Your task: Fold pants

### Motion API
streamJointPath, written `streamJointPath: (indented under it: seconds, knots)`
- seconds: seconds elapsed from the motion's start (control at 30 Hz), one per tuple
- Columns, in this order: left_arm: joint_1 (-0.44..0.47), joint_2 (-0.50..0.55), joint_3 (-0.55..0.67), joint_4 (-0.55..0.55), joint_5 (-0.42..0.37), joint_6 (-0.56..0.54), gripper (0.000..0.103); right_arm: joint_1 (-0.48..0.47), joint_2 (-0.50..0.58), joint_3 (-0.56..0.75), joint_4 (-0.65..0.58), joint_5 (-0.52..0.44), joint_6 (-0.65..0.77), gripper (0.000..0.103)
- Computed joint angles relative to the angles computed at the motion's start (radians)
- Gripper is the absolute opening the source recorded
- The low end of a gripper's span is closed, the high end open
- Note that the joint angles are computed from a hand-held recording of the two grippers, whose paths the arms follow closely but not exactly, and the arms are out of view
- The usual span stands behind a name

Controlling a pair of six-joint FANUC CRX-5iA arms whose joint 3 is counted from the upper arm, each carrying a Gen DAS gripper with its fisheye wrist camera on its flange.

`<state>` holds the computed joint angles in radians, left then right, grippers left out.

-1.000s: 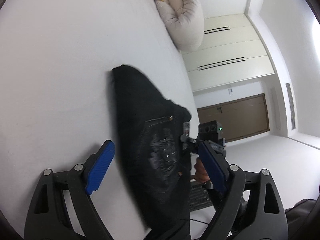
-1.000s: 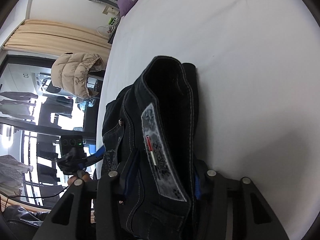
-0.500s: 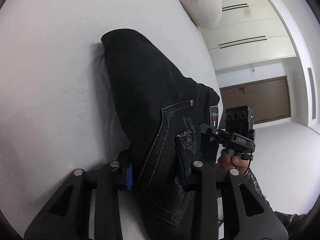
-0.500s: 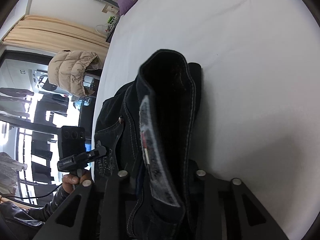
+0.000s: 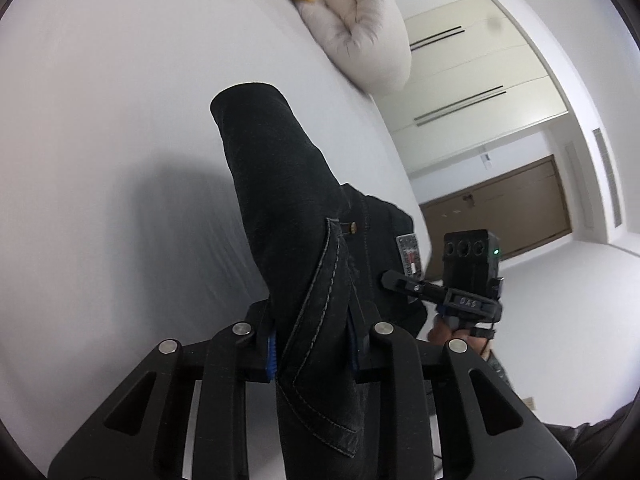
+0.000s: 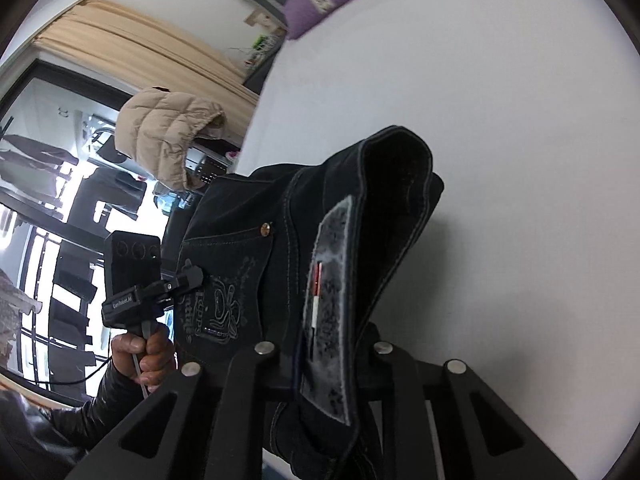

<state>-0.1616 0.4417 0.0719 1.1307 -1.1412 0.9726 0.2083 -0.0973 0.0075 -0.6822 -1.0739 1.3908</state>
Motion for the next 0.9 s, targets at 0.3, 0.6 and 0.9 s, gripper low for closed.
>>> streamJointPath:
  seconds: [0.3, 0.6, 0.9]
  knots:
    - [0.094, 0.25, 0.376, -0.112, -0.018, 0.111, 0.022, 0.075, 0.363, 0.423, 0.037, -0.026, -0.103, 0.018]
    - [0.181, 0.355, 0.371, -0.124, -0.018, 0.094, 0.028, 0.046, 0.501, 0.455, -0.113, -0.007, -0.094, 0.029]
    - [0.113, 0.101, 0.296, -0.625, 0.284, 0.26, 0.069, 0.13, 0.292, 0.204, 0.069, 0.243, -0.224, 0.067]
